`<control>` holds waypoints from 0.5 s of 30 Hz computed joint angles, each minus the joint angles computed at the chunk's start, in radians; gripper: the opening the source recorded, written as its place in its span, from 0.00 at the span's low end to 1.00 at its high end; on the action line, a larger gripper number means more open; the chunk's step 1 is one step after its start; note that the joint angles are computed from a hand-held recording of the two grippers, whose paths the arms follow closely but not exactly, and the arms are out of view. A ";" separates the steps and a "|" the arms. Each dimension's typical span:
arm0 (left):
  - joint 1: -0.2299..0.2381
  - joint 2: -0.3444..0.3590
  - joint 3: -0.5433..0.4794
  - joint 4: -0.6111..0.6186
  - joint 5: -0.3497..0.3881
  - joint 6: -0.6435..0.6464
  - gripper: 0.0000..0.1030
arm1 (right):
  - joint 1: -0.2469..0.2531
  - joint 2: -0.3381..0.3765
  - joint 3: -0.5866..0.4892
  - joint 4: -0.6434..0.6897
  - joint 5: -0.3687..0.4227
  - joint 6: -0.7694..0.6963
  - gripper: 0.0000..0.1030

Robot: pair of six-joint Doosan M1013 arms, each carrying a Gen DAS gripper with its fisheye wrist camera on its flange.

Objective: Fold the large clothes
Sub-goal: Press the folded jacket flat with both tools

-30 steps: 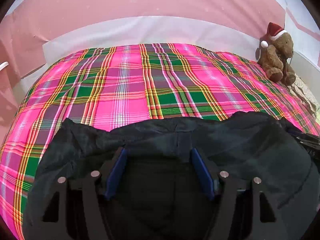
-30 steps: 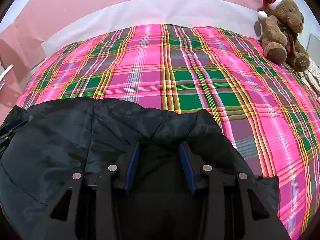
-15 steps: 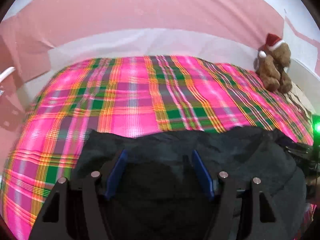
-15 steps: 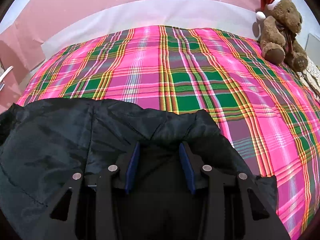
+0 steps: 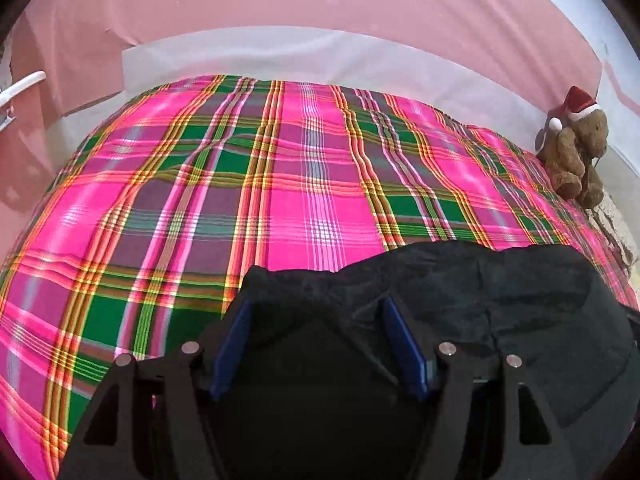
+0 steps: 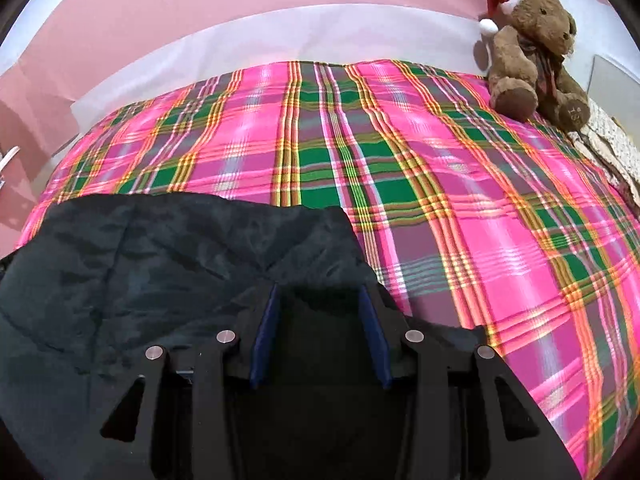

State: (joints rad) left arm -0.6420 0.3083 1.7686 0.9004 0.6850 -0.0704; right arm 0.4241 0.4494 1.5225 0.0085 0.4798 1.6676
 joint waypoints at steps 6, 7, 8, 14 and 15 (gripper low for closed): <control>-0.004 0.000 0.011 0.028 -0.012 -0.053 0.68 | 0.000 0.019 -0.005 0.009 -0.014 0.008 0.41; -0.002 -0.001 0.010 0.021 -0.015 -0.048 0.68 | 0.000 0.018 -0.005 0.006 -0.012 0.010 0.41; 0.000 -0.003 0.008 0.010 -0.015 -0.038 0.68 | 0.000 0.016 -0.004 0.008 -0.011 0.010 0.41; -0.031 -0.077 0.031 0.065 0.025 -0.082 0.67 | -0.011 -0.054 0.033 0.035 -0.036 -0.007 0.41; -0.043 -0.094 0.044 0.097 0.031 -0.108 0.67 | -0.019 -0.079 0.055 0.087 -0.057 -0.051 0.41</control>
State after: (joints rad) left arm -0.6849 0.2146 1.8130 0.9977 0.7164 -0.1785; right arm 0.4056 0.3705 1.5780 0.0960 0.4225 1.6168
